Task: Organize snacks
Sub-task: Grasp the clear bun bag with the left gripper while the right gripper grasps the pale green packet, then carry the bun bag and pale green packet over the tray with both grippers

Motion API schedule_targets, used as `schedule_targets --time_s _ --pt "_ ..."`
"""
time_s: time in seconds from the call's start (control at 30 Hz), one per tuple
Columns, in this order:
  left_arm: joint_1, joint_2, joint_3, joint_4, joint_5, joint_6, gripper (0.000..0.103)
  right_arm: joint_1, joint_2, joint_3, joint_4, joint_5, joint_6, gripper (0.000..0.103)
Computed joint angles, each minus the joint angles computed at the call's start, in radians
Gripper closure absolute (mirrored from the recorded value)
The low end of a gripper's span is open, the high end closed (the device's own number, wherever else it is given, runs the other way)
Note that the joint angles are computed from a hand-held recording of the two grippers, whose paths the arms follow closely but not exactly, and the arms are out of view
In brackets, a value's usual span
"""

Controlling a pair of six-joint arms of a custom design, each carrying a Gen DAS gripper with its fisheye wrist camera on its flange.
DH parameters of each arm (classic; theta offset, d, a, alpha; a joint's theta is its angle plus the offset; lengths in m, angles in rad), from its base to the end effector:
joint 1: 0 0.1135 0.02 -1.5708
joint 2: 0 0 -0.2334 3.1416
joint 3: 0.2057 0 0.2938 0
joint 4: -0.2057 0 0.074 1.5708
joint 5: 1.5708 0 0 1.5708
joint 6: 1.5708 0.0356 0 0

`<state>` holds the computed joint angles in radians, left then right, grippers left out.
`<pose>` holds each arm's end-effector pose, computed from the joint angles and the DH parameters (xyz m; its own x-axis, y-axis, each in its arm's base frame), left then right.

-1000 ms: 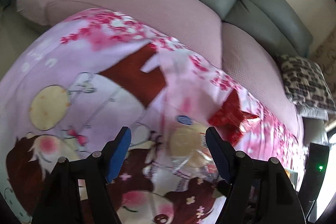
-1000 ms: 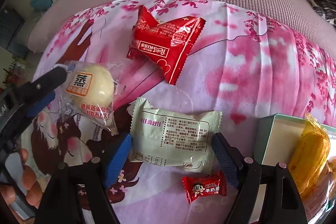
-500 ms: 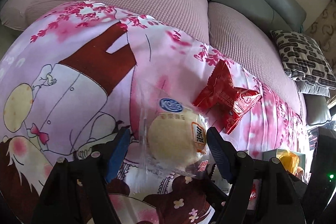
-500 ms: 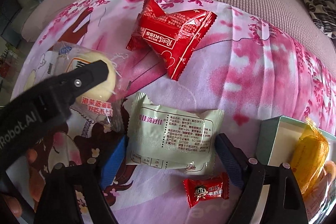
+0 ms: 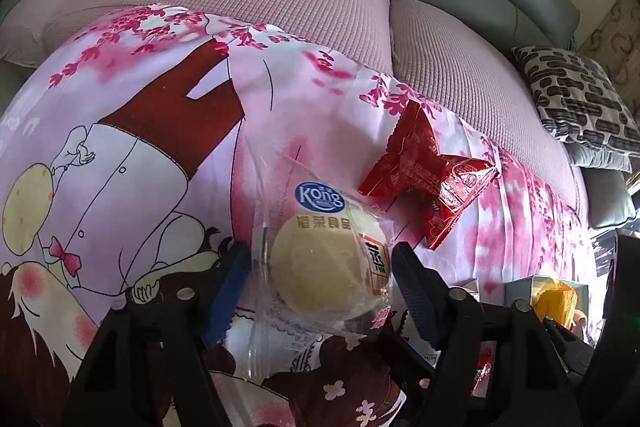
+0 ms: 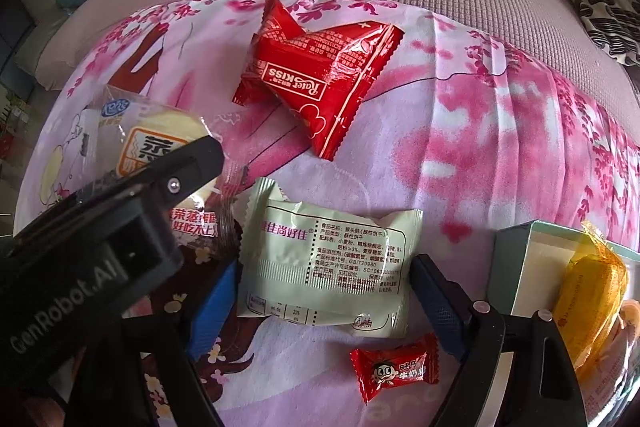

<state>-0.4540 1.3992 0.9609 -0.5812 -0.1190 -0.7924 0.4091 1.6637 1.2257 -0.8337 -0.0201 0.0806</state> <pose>0.2924 -0.1380 0.1826 -0.8078 -0.3925 -0.4398 -0.2786 0.9117 -0.3020 0.3299 0.1438 0.1735 -0.9064 -0.3052 -0.2922 -0.3312 0.9426 0.0429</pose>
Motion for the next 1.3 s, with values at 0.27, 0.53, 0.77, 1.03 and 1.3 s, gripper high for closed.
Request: schedule_targets --time_s 0.27,0.53,0.77,1.03,1.3 --pt "0.012 -0.031 -0.019 0.005 0.028 -0.004 0.043 -0.014 -0.024 -0.008 -0.003 0.010 0.001 0.026" --pt "0.024 -0.070 -0.033 -0.020 0.022 -0.012 0.045 -0.046 -0.068 -0.033 -0.013 0.004 -0.019 0.038" --pt "0.038 -0.136 -0.046 -0.054 0.009 -0.031 0.045 -0.039 -0.217 -0.124 -0.022 -0.002 0.020 0.039" --pt "0.007 -0.199 -0.016 -0.123 -0.043 -0.047 0.045 -0.041 -0.395 -0.204 -0.046 -0.001 0.072 0.039" --pt "-0.054 -0.278 0.022 -0.220 -0.124 -0.073 0.045 -0.073 -0.563 -0.261 -0.104 0.023 0.107 0.039"
